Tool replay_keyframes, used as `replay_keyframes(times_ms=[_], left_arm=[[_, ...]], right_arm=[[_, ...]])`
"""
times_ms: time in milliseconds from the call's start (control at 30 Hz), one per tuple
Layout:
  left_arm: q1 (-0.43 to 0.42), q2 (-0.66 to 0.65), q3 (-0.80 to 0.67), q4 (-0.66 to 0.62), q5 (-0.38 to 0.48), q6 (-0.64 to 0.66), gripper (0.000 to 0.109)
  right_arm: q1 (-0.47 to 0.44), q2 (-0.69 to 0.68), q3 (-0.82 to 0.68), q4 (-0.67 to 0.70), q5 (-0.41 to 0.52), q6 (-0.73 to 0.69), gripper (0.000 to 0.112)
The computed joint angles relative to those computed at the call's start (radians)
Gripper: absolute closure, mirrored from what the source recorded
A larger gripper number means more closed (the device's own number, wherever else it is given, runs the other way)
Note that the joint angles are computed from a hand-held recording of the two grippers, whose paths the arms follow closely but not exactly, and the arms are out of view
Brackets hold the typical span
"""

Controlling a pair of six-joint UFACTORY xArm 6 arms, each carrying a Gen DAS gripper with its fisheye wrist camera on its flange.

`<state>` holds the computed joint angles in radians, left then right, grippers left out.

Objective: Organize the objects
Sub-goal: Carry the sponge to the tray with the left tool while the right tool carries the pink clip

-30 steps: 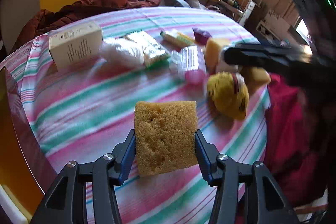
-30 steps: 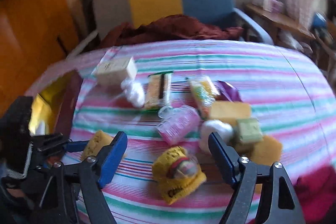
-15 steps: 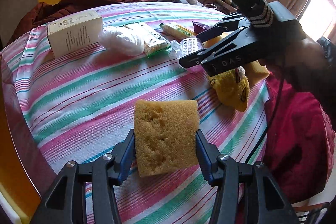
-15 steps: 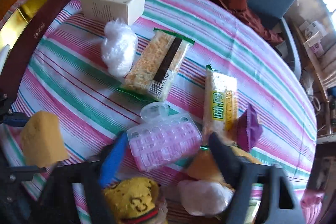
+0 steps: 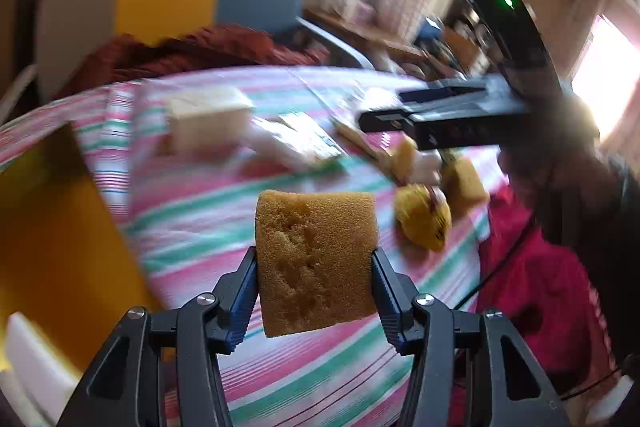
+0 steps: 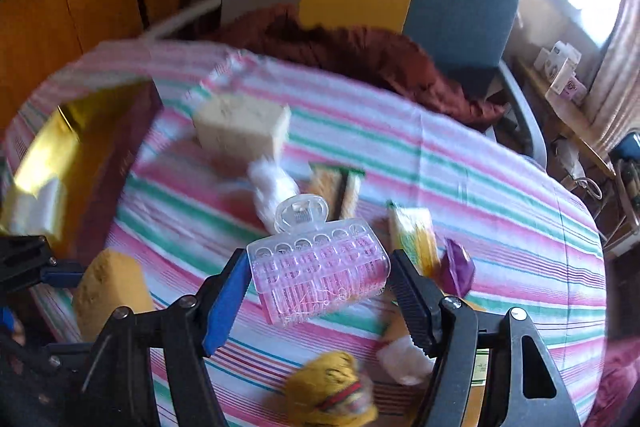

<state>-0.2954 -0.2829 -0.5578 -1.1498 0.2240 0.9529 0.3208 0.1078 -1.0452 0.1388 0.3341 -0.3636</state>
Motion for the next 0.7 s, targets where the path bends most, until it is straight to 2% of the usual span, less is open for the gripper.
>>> replay_keyframes(times_ms=[100,300,467,600,700], left_arm=[[0.09,-0.099,0.056,0.006,-0.004,-0.045,0.055],[0.309,-0.214,0.15,0.133,-0.033,-0.204,0.055],[0.477,-0.208,0.191,0.195,-0.069,-0.263,0.055],[0.55,-0.145,0.182,0.195,-0.097,-0.236,0.055],[0.581,-0.098,0.181,0.286,-0.118,-0.303,0.054]], right_arm=[[0.049,-0.016,-0.004,0.117,-0.011,-0.045,0.042],[0.167,0.018,-0.06,0.309,0.028,-0.155,0.042],[0.272,0.1,-0.143,0.322,0.061,-0.14,0.042],[0.329,0.181,-0.231,0.281,0.107,-0.094,0.042],[0.356,0.27,-0.345,0.223,0.144,-0.027,0.042]])
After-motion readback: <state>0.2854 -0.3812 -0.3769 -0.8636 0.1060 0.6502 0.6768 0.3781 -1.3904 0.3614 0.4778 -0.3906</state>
